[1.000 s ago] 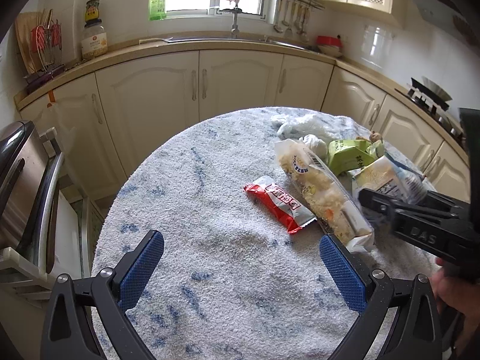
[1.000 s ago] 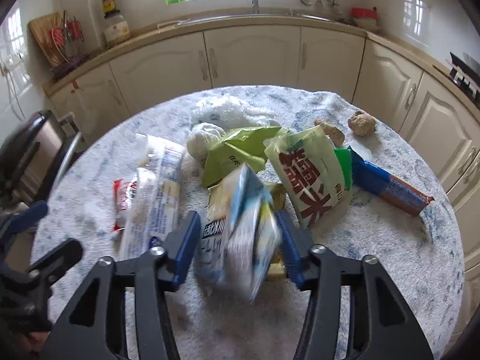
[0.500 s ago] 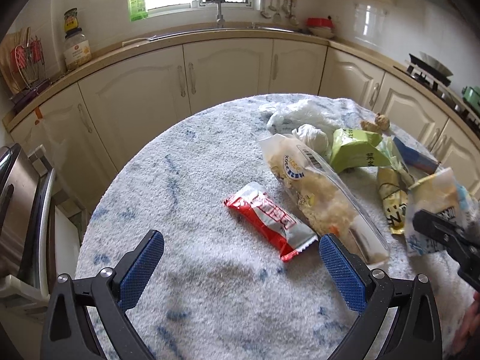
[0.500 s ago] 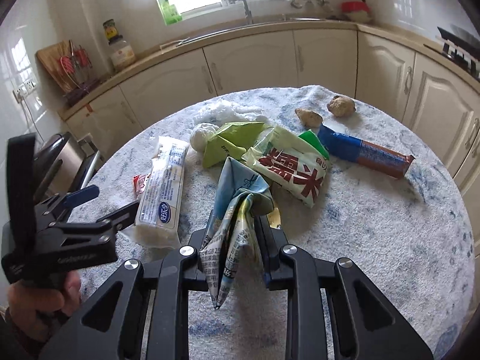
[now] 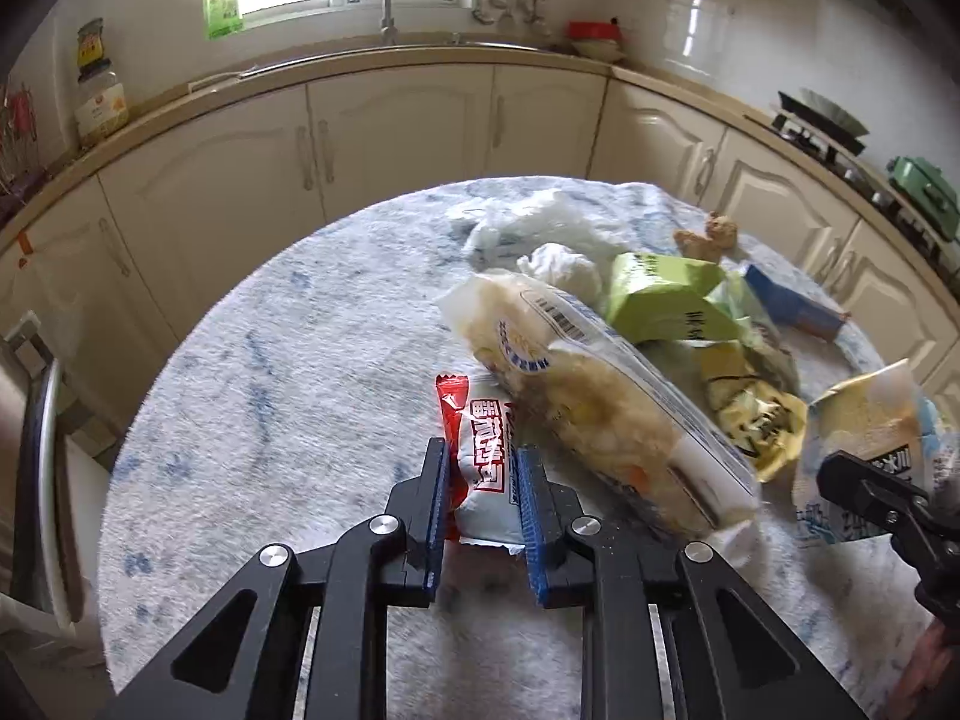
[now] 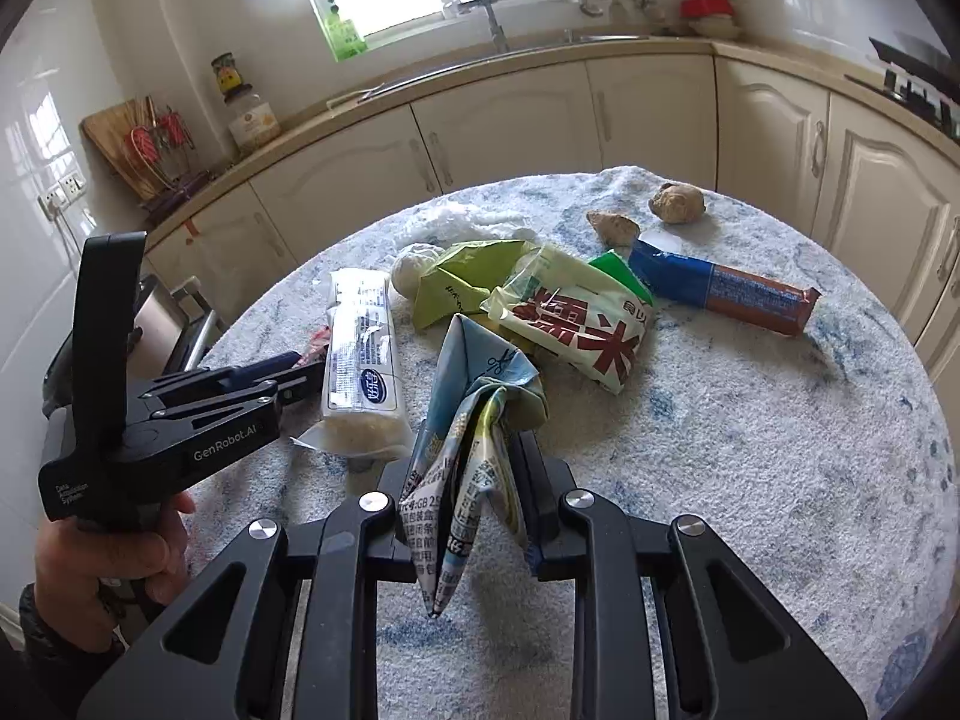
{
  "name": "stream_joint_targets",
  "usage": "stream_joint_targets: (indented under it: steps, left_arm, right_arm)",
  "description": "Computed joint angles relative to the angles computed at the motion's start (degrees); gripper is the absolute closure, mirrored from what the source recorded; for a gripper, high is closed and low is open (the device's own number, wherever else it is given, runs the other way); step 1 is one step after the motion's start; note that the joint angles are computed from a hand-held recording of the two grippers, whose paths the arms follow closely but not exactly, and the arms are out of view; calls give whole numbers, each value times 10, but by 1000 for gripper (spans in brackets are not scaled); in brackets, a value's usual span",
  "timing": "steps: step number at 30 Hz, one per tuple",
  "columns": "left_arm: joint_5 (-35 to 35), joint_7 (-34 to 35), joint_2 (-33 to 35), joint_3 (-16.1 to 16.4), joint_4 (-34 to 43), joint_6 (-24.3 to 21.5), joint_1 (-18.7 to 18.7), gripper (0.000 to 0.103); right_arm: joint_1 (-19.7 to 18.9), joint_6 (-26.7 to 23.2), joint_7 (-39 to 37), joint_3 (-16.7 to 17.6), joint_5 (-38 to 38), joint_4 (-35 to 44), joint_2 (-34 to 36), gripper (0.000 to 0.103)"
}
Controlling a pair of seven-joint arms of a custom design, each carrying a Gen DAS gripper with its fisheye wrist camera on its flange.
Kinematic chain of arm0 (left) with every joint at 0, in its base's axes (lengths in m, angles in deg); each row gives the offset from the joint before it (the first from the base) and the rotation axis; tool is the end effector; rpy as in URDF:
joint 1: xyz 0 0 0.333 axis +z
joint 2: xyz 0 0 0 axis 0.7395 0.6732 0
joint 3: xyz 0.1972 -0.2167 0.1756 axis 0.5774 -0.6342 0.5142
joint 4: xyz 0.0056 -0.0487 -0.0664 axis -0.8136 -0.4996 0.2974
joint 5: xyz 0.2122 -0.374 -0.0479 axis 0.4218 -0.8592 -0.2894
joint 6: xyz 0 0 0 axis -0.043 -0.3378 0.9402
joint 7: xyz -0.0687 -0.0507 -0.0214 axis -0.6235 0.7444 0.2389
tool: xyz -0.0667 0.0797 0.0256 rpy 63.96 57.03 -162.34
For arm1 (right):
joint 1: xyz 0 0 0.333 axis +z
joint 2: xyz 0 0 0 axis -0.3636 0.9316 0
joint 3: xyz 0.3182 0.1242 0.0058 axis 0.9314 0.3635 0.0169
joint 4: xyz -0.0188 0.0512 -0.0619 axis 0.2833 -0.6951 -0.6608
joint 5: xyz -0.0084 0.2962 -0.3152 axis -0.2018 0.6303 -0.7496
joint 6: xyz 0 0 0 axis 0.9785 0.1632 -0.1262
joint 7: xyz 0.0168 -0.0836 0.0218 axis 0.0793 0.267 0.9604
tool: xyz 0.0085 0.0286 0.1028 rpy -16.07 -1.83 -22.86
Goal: Collect trash
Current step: 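Grasp a folded printed paper bag with the right gripper while the left gripper grasps the red wrapper, then carry the paper bag and red wrapper to the blue wastebasket and open both grippers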
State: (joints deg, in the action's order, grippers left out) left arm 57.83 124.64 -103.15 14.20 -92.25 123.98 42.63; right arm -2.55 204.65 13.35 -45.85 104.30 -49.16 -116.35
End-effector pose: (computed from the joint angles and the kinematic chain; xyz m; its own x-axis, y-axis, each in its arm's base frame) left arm 0.3817 -0.0858 0.6263 -0.0115 -0.9950 0.0994 -0.7805 -0.0532 -0.6229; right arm 0.4676 0.1041 0.5739 0.3405 -0.8996 -0.2734 -0.7554 -0.0886 -0.6493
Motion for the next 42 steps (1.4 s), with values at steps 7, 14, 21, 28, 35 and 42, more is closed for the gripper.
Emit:
stream_joint_targets:
  steps: [7, 14, 21, 28, 35, 42]
  left_arm:
    - [-26, 2, -72, 11, -41, -11, -14, 87]
    - [-28, -32, -173, -10, -66, -52, -27, 87]
    - [-27, -56, -220, -37, -39, -60, -66, 87]
    - [-22, -73, -211, -76, 3, -43, -109, 87]
    - [-21, -80, -149, -109, 50, 4, -157, 87]
    - [-26, -69, -24, -139, 104, 75, -213, 87]
  right_arm:
    - [-5, -5, 4, -7, 4, -26, -44, 80]
    - [-18, -13, 24, -12, -11, -60, -108, 80]
    - [-32, -22, 40, -26, -36, -79, -173, 80]
    - [-67, -35, 55, -41, -67, -93, -239, 80]
    - [-134, -54, 66, -62, -112, -100, -299, 80]
    - [-226, -79, 70, -98, -160, -108, -330, 80]
